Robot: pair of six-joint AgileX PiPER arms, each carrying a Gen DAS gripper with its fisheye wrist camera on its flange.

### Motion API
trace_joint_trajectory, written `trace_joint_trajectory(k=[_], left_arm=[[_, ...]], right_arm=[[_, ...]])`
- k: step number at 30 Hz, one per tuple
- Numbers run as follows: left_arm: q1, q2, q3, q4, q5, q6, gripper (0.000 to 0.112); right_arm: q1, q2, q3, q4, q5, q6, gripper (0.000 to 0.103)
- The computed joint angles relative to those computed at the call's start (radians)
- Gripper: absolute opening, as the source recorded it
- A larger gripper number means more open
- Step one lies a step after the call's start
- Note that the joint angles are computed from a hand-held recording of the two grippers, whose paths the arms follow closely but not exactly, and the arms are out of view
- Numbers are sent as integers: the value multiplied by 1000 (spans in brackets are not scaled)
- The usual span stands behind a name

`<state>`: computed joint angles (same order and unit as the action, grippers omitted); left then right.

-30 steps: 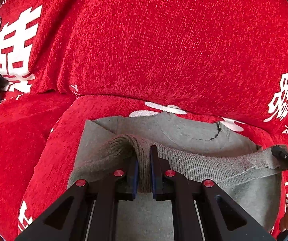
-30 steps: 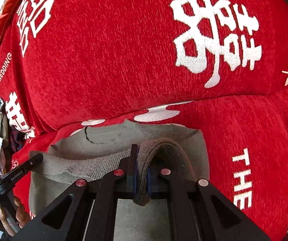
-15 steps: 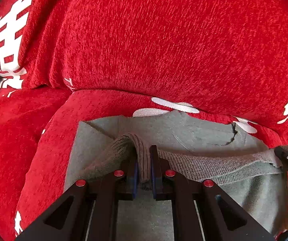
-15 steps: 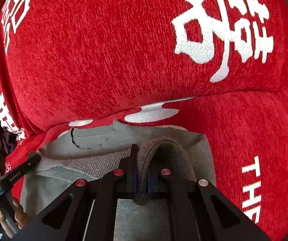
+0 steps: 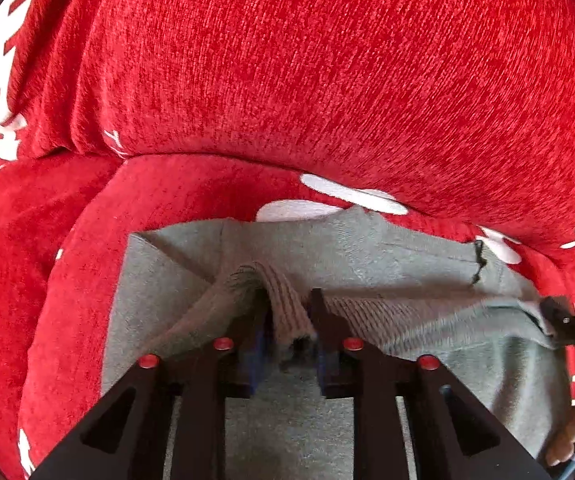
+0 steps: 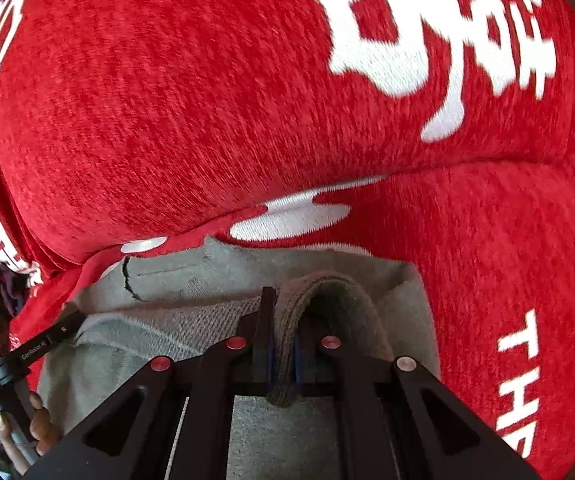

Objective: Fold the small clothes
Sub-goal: 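Lay the held hem down near the collar with both grippers, then open both grippers to release the hem and withdraw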

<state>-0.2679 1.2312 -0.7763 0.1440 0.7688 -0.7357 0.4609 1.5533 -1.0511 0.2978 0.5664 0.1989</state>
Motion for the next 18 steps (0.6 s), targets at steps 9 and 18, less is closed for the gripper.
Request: trace_joint_trajectory(k=[9, 18], left_arm=[[149, -36, -78, -213, 121, 222, 23], [157, -252, -8, -10, 134, 51, 23]], right_arm=[[93, -189, 70, -263, -32, 265, 62], [306, -74, -29, -569, 96, 390, 62]])
